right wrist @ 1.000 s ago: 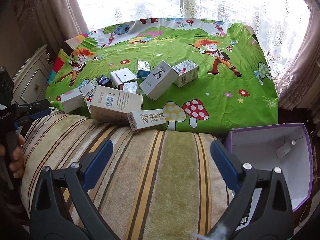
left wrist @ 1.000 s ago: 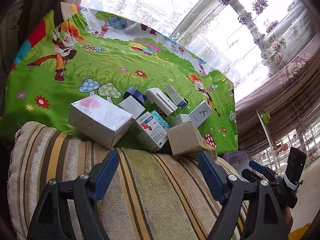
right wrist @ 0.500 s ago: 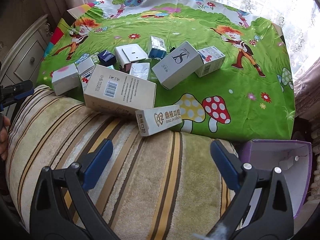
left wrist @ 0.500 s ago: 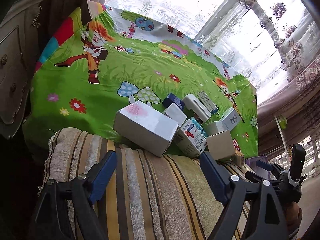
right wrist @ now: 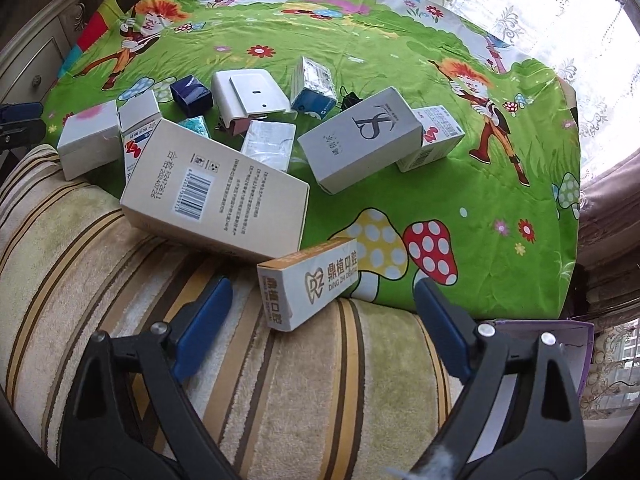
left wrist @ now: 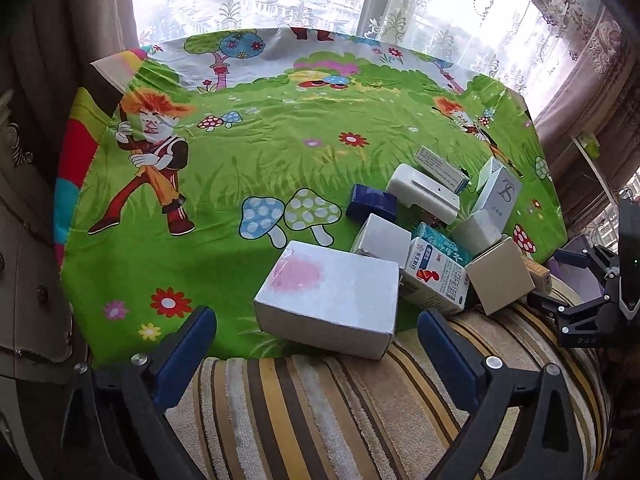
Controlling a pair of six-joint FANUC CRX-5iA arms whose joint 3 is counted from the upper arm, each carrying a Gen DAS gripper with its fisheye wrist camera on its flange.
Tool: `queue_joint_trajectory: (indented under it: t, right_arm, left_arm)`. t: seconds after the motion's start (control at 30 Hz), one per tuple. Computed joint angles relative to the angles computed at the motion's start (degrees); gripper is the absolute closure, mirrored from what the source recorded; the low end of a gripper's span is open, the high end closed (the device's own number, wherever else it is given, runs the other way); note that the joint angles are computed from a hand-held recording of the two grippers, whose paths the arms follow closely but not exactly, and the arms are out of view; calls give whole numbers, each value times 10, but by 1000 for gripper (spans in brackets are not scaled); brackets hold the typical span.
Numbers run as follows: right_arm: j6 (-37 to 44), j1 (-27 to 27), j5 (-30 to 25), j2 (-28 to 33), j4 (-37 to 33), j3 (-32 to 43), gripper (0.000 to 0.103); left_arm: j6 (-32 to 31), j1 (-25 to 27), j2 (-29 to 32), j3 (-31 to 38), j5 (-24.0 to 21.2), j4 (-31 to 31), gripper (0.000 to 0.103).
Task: Organize rigid objects
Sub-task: 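Grasp the white box with the right gripper while the left grasps the pink-stained box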
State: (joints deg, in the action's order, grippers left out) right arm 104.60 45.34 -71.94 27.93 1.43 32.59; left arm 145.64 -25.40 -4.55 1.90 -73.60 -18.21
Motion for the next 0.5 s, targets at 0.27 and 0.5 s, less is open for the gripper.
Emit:
queue_joint_trajectory:
  t: [0.27,0.5]
  right_arm:
    - [3,-10,-49,35,-26,50,55]
    - [-1,-20,-60,39,-51,59,78]
  left_arm:
    - [-127,70,17,-24,37,100,0]
    - [-183,87,32,-29,43,139,0]
